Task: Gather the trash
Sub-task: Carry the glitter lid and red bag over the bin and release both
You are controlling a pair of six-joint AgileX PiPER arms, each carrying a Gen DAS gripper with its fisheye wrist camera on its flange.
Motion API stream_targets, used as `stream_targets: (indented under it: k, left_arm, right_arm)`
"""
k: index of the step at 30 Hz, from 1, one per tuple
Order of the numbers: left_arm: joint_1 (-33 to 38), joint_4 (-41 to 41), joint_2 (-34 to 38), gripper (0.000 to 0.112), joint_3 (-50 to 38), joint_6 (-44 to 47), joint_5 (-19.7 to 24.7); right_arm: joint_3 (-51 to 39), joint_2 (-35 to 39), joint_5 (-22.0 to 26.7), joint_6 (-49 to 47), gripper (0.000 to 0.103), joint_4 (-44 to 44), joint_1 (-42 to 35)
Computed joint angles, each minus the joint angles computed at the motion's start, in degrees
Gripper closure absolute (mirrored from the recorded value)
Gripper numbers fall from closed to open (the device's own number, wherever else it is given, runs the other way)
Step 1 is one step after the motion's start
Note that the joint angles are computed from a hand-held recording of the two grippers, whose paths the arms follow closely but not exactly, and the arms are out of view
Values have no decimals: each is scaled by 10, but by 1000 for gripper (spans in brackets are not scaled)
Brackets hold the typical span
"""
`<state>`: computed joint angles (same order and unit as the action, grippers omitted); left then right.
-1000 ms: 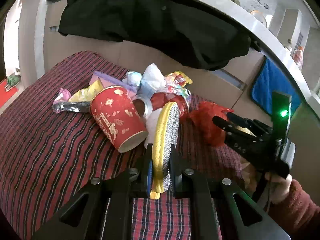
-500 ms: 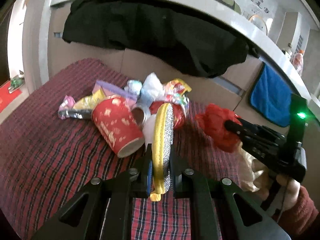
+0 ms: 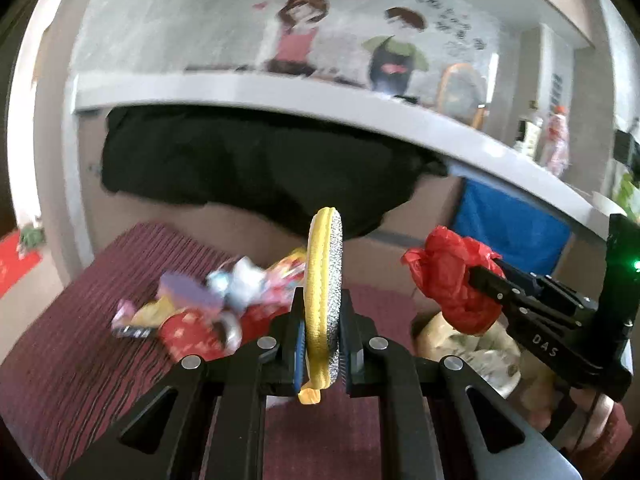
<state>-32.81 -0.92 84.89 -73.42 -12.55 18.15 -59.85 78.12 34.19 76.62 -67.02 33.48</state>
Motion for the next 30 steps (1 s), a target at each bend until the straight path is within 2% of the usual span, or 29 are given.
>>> stream_targets:
  k: [5, 7, 9, 12, 15, 18, 20, 23, 25, 27, 30]
  left_arm:
    - [-103, 234, 32, 98, -57, -216, 3]
    - [-142, 302, 57, 98, -86, -277, 7]
    - [-171, 337, 78, 98, -111, -308, 15]
    - [-207, 346, 127, 98, -171, -308, 29]
    - [-231, 342, 170, 98, -222, -300, 42]
    - [-243, 319, 208, 98, -262, -282, 44]
    - [-251, 335, 227, 98, -276, -301, 41]
    - [-253, 354, 244, 98, -271, -329, 11]
    - [-251, 356, 254, 98, -267, -339, -5]
    - [-251, 352, 270, 98, -280, -336, 1]
    - [-244, 296, 289, 98, -298, -287, 8]
  right_arm:
    - [39, -92, 46, -4, 71, -16, -4]
    - [59, -132, 56, -15, 71, -6, -15]
    - [81, -174, 62, -29, 71, 5, -34]
    - [107, -226, 75, -56, 71, 19, -66]
    - [127, -260, 55, -99, 71, 51, -127]
    - [143, -284, 2, -170, 71, 121, -217]
    - [157, -294, -41, -220, 70, 177, -279]
    - [179, -297, -94, -271, 71, 232, -343]
    - [195, -292, -121, -276, 70, 240, -366]
    - [209, -286, -144, -286, 70, 250, -386]
    - [226, -273, -174, -286, 70, 251, -408]
